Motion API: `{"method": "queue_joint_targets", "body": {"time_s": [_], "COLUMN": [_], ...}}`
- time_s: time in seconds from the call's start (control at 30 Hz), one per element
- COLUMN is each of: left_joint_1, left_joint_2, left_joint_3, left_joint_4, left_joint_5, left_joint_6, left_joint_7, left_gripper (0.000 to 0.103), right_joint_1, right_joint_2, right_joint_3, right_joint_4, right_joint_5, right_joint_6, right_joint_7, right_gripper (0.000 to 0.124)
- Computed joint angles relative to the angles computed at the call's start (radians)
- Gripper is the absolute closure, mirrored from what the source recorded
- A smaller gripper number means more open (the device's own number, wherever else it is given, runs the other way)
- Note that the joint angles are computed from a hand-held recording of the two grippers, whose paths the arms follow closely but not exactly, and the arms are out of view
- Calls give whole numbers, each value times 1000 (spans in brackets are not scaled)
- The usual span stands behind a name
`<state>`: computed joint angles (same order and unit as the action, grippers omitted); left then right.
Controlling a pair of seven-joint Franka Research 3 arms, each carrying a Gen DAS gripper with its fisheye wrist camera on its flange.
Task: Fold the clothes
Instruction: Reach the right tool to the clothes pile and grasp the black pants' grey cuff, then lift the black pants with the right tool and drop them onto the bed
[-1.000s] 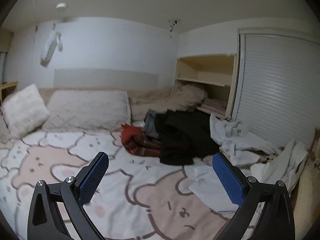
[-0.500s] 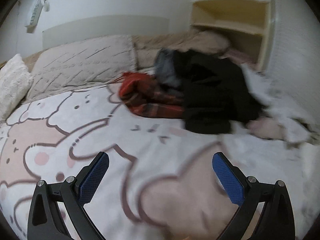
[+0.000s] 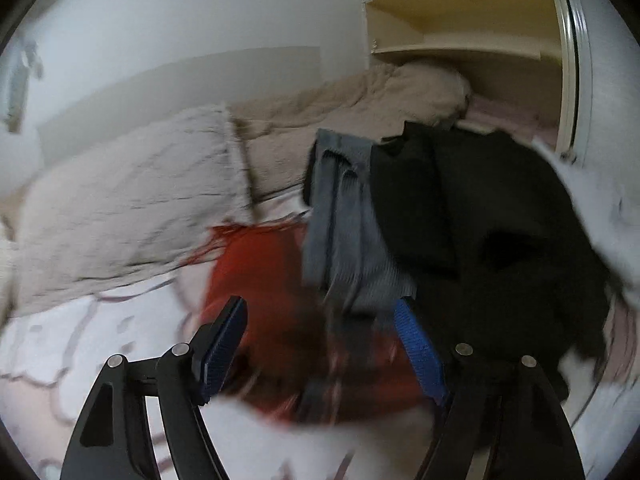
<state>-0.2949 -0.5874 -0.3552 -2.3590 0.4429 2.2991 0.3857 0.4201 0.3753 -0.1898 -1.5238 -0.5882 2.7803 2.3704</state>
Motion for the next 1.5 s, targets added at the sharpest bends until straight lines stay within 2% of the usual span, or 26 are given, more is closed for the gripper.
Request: {"method": "queue_joint_targets", "body": {"time_s": [0.07, 0.13, 0.2, 0.23, 0.3, 0.37, 0.43, 0.53, 0.67, 0.73, 0.87, 1.03, 1.2, 1.37, 1.5], "left_joint_1": [12, 20, 20, 17, 10, 1, -9, -23, -34, -37, -39, -57, -81, -116, -128], "left_joint_2": [4, 8, 14, 17, 18, 11, -4, -31, -89, -130, -213, -359, -482, -559, -601], "left_joint_3": [-9, -18, -19, -18, -11, -1, 9, 19, 26, 31, 22, -17, -71, -116, -159], "left_joint_4": [0, 3, 4, 5, 6, 6, 7, 18, 31, 26, 9, -30, -16, 61, 141], "left_joint_5": [10, 20, 25, 25, 22, 12, -2, -24, -43, -55, -68, -78, -94, -121, -119], "left_joint_6": [-11, -25, -36, -41, -49, -55, -67, -104, -165, -176, -185, -225, -319, -460, -593], "left_joint_7": [-22, -46, -60, -62, -58, -47, -31, 10, 70, 83, 89, 67, 22, 17, 51], "left_gripper": [0, 0, 0, 0, 0, 0, 0, 0, 0, 0, 0, 0, 0, 0, 0], "right_joint_1": [-1, 9, 21, 1, -23, -50, -44, -11, -6, -16, 19, 33, 59, 97, 134], "right_joint_2": [77, 178, 262, 271, 277, 234, 153, 60, -6, -56, -194, -370, -504, -549, -612], "right_joint_3": [1, -12, -37, -18, -7, 22, 18, -21, -48, -45, -30, 72, 231, 399, 524], "right_joint_4": [111, 266, 401, 427, 450, 411, 329, 272, 324, 352, 306, 238, 226, 318, 298], "right_joint_5": [12, 20, 32, 43, 78, 122, 110, -8, -170, -214, -452, -573, -673, -633, -570], "right_joint_6": [-75, -208, -348, -388, -431, -419, -385, -361, -431, -472, -479, -444, -437, -502, -520], "right_joint_7": [-33, -70, -127, -149, -194, -258, -280, -233, -180, -172, -114, -136, -170, -267, -330], "right_gripper": [47, 47, 82, 105, 109, 115, 118, 118, 119, 119, 119, 119, 119, 119, 119]}}
